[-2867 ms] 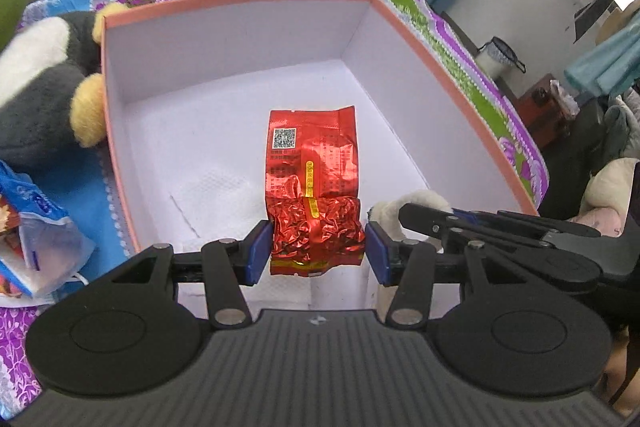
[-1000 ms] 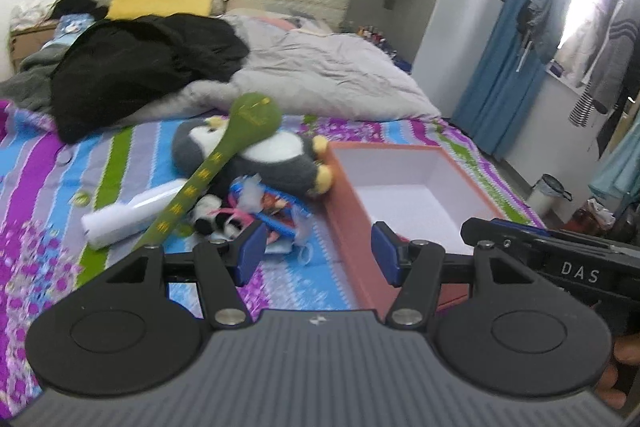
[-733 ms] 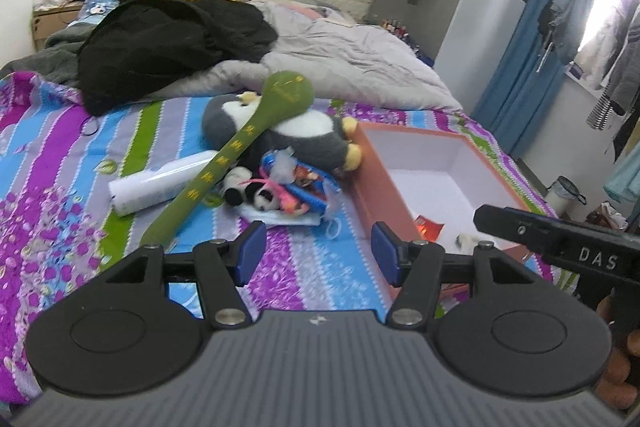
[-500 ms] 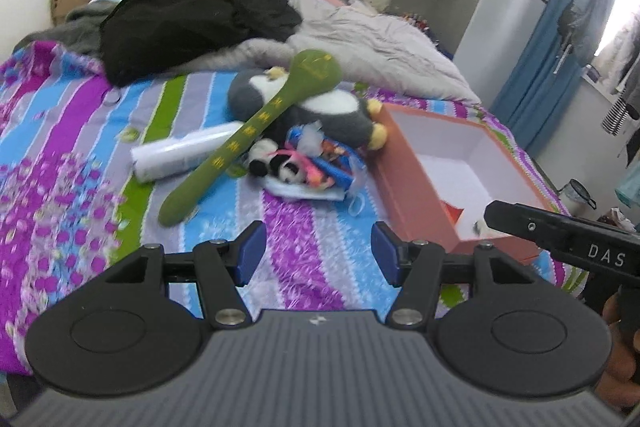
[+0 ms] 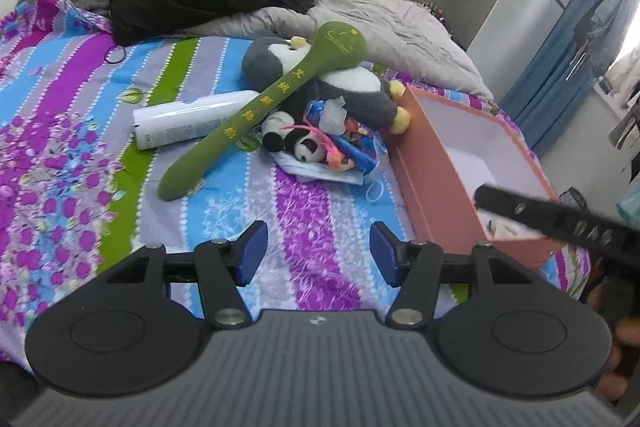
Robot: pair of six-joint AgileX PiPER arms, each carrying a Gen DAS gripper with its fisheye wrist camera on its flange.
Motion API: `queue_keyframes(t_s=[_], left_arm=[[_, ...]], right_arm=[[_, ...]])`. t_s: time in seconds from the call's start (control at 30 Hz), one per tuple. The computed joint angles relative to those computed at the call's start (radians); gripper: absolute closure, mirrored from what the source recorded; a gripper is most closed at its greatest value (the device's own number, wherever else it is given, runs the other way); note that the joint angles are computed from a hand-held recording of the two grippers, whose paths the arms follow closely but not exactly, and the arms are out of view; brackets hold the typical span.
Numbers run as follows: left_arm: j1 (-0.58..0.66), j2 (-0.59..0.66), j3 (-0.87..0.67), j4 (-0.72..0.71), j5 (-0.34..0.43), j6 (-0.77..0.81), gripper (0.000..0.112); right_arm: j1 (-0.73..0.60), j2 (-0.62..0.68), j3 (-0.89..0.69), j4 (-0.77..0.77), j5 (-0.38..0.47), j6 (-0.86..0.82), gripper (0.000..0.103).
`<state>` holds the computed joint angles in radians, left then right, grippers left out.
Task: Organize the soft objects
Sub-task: 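Reach both grippers down into the clutter beside the panda plush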
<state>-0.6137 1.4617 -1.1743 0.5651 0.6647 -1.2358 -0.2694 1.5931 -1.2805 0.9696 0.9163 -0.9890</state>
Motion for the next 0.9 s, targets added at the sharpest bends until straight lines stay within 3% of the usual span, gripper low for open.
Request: queue_keyframes(t_s=[0.13,0.33,0.43,0.57,0.67,0.83,0.9], left_arm=[[0.081,0.086,-0.075,-0.088,-0.049,0.119,0.050],[0.206,0.261,-0.239,-0.298,-0.113,0.422,0.050],[0.279,0.379,-0.359,-0.481,-0.134,0.637,0.049],[0.345,0.550,-0.554,-0.606,-0.127,0.794,0.049],[0.388,0.709,-0.778,-0.715,-0.024,0.891,0.050],[0.420,0.908,-1.103,-0.775,0.158,0.923,0.050],[0.429,0.940,-1.151,-0.811,0.159,0.961,0.050]], right_arm=[[0.048,0.069,-0.034,-0.026,-0.034,0.021,0.062],[0.136,0.190,-0.080,-0.034,-0.132,0.062,0.062],[0.181,0.263,-0.115,-0.029,-0.207,0.080,0.062],[0.229,0.377,-0.204,-0.036,-0.271,0.095,0.062],[0.261,0.444,-0.270,-0.079,-0.309,0.137,0.062],[0.291,0.520,-0.371,-0.198,-0.290,0.295,0.062],[0.299,0.520,-0.372,-0.207,-0.299,0.300,0.056]])
